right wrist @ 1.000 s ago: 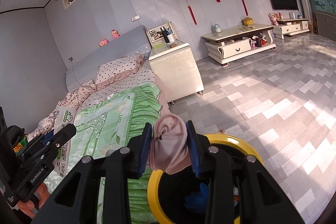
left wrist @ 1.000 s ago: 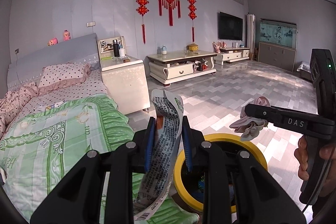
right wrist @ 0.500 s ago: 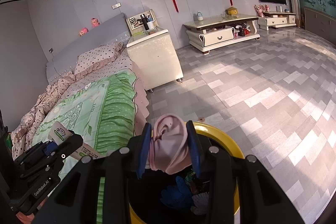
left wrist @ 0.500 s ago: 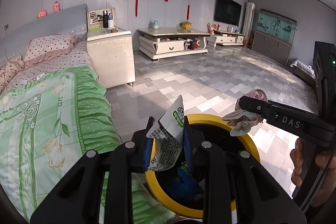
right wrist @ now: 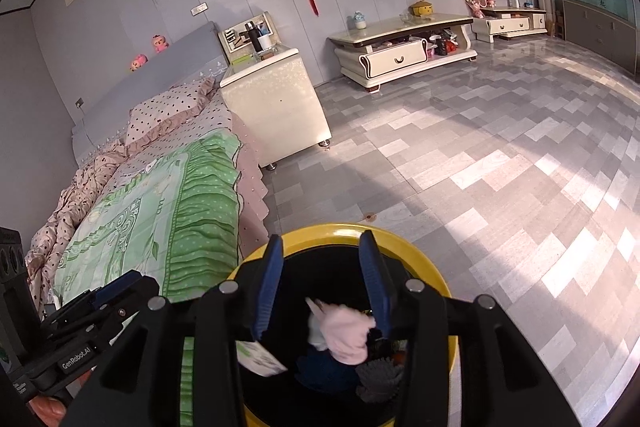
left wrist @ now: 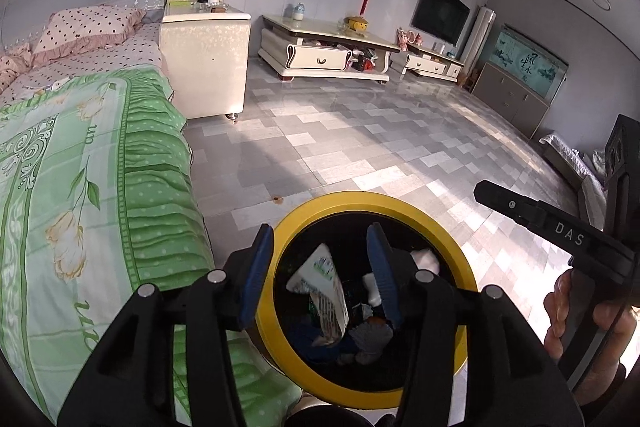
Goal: Collect trash
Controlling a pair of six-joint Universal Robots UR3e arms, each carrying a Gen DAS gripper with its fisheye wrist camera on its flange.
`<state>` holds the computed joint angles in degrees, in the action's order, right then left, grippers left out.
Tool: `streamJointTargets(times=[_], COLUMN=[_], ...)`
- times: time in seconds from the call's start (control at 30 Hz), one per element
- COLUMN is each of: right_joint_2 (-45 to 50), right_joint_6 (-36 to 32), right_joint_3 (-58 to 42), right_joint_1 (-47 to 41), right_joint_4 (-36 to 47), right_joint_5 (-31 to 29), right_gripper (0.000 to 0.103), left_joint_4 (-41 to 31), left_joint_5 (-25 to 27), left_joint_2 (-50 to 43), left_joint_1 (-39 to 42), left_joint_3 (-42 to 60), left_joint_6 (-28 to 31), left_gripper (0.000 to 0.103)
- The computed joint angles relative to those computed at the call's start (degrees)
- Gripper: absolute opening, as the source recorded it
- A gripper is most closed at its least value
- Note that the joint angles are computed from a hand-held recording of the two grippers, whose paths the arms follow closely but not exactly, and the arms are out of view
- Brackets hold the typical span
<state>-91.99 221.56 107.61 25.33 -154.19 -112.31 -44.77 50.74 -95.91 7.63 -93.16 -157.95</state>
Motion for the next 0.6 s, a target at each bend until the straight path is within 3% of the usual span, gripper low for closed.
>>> streamJointTargets(times=[0.27,0.6], right_joint_2=[0.2,12.2], right_joint_6=[1.5,1.0], right_joint_3=[-3.2,-19.7], right_joint_1=[3.9,12.0], right_joint_4=[3.5,7.4], right_joint_5=[-3.7,-4.9], right_gripper=[0.04,0.04], left_joint_4=[-2.9,-14.5], left_joint_5=[-4.0,-10.3], left_joint_2=[5.8,16.6], left_joint_1=[6.3,22.8], left_joint_3=[-3.0,-7.1], left_joint_6=[1.9,12.5], left_gripper=[0.052,0.052])
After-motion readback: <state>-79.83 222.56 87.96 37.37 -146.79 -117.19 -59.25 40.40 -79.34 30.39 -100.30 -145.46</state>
